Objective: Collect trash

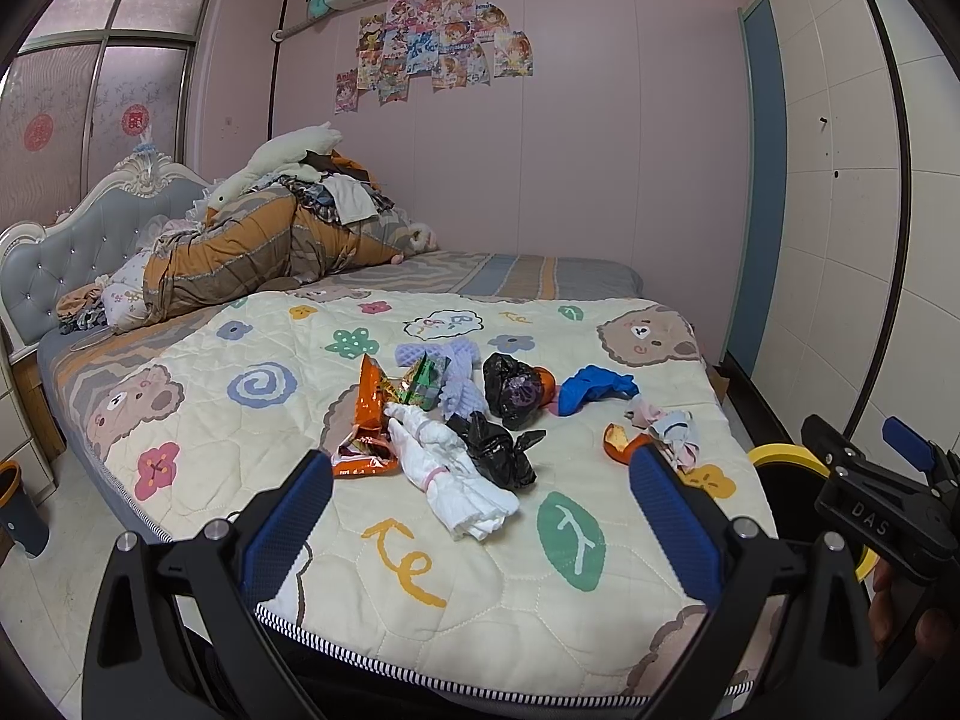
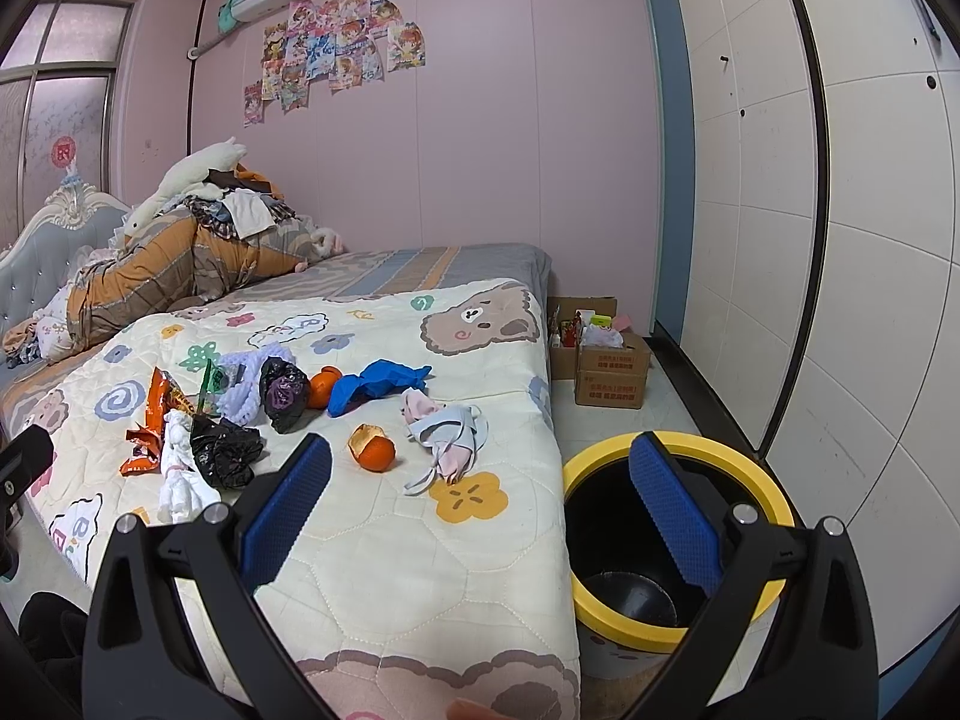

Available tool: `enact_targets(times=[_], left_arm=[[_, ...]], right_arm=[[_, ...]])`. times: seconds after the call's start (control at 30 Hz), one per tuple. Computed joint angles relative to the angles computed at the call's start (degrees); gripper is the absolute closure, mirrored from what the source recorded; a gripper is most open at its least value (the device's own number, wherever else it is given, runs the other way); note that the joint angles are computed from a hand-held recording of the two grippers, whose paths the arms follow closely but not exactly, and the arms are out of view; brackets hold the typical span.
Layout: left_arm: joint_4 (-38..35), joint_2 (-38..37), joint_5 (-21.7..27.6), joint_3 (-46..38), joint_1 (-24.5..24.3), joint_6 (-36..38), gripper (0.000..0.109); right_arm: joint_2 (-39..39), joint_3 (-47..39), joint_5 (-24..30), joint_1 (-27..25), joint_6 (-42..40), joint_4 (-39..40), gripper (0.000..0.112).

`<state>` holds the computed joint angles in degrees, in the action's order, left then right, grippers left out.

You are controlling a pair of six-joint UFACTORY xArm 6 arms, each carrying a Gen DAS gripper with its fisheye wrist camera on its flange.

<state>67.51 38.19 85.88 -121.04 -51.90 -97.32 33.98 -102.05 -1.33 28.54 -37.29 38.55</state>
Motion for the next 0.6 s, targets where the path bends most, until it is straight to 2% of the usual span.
enact_targets(times=[0.6], left_arm=[[-0.07,-0.01,-0.03,-0.01,0.01,0.05,0.013]], right_arm=[[0.07,-0.09,0.18,-0.04,0.18,-0.08,0.017]])
